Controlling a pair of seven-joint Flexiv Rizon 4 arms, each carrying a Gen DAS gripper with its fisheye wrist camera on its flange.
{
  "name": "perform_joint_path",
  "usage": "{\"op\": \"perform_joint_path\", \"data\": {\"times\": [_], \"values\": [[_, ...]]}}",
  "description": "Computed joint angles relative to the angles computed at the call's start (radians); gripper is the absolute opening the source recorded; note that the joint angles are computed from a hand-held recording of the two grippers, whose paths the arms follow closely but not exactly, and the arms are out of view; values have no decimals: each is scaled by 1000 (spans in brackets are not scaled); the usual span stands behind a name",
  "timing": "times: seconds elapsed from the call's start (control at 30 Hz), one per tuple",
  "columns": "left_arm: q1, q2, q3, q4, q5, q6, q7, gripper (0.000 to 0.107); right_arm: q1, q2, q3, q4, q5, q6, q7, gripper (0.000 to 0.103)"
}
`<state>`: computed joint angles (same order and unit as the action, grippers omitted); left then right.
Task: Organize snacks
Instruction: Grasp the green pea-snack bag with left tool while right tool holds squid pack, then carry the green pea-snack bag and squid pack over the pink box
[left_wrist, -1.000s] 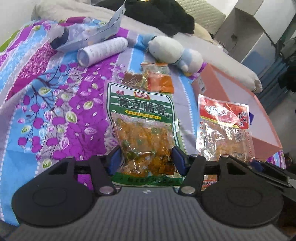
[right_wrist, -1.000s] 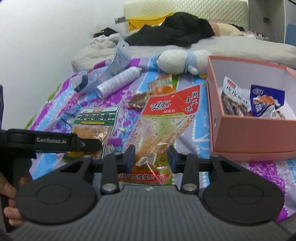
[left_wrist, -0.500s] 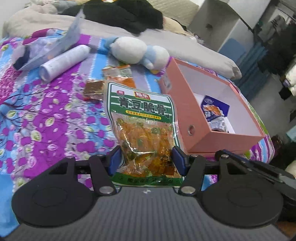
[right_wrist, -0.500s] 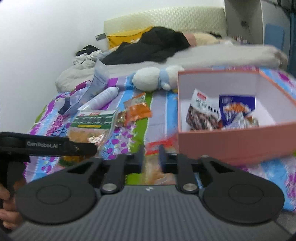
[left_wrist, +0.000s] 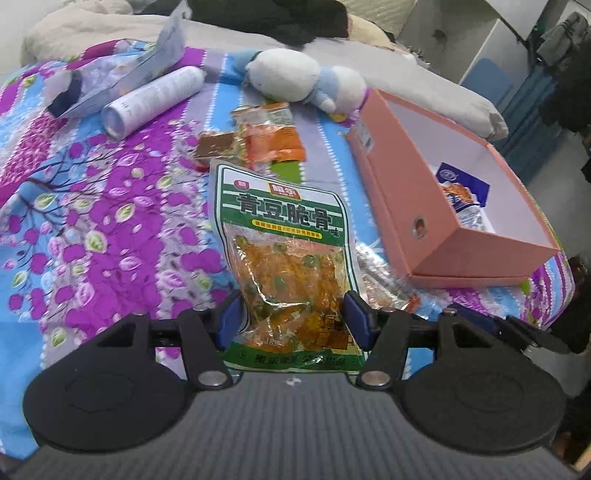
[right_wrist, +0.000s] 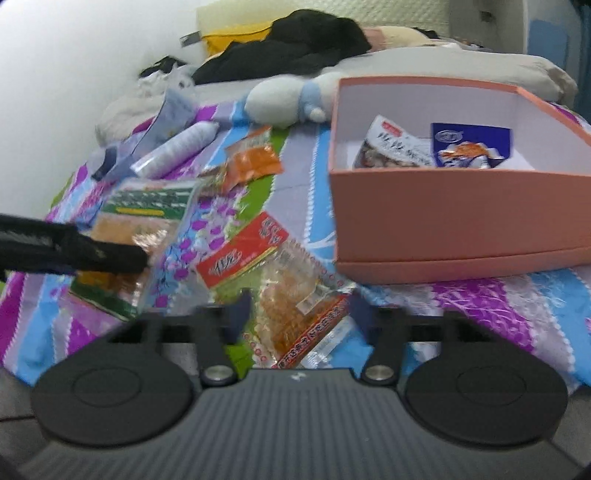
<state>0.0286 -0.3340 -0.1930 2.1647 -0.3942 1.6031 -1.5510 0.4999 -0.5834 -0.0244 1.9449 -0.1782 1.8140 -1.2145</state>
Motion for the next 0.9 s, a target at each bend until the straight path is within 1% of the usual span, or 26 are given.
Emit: {"op": "perform_joint_path", "data": {"times": [0.07,0.17,0.2,0.23,0.27,0.3,0.37,0.4,0.43,0.5,0.53,0.63,0.67,0.7,0.73,0.77,0.83,0.9], "values": [[-7,7,15,10,3,-5,-9,64,-11,-31,6,-15,-22,19,-30,71],[-12,12,26,22,5,-11,-15,64,-73,-67,63,-47,-92,1,-92,72],[-10,12,25,25,3,-12,-16,64,-73,-77,61,-52,-99,8,-107,75],[-7,13,21,29,0,-13,-15,64,-78,-85,63,-55,-106,20,-123,87],[-7,12,22,30,-1,-17,-15,64,-98,-96,82,-62,-121,28,-141,92],[-12,11,28,29,2,-20,-17,64,-134,-106,120,-73,-146,20,-157,93],[-26,9,45,24,10,-28,-23,64,-231,-125,225,-97,-205,-28,-183,93],[-31,8,51,21,14,-31,-26,64,-250,-133,246,-105,-218,-36,-196,93],[-31,6,51,20,14,-33,-25,64,-246,-137,239,-108,-222,-37,-207,93],[-42,4,63,13,21,-36,-33,64,-184,-135,163,-109,-212,-40,-225,93],[-43,3,64,11,22,-36,-34,64,-176,-138,152,-111,-215,-42,-239,93],[-55,-1,76,-1,32,-47,-40,64,-193,-153,168,-119,-234,-28,-290,95],[-59,-2,81,-4,36,-49,-42,64,-210,-159,188,-127,-238,-36,-297,96],[-61,-3,84,-6,39,-50,-43,64,-244,-168,230,-139,-245,-55,-301,103],[-64,-5,87,-9,42,-52,-47,64,-294,-184,294,-158,-257,-94,-306,103],[-63,-6,87,-10,42,-52,-47,64,-327,-197,338,-170,-256,-117,-313,103],[-70,-7,95,-13,49,-54,-53,64,-349,-208,373,-180,-242,-127,-326,103],[-74,-9,101,-15,54,-57,-58,64,-350,-207,380,-183,-225,-139,-332,103]]}}
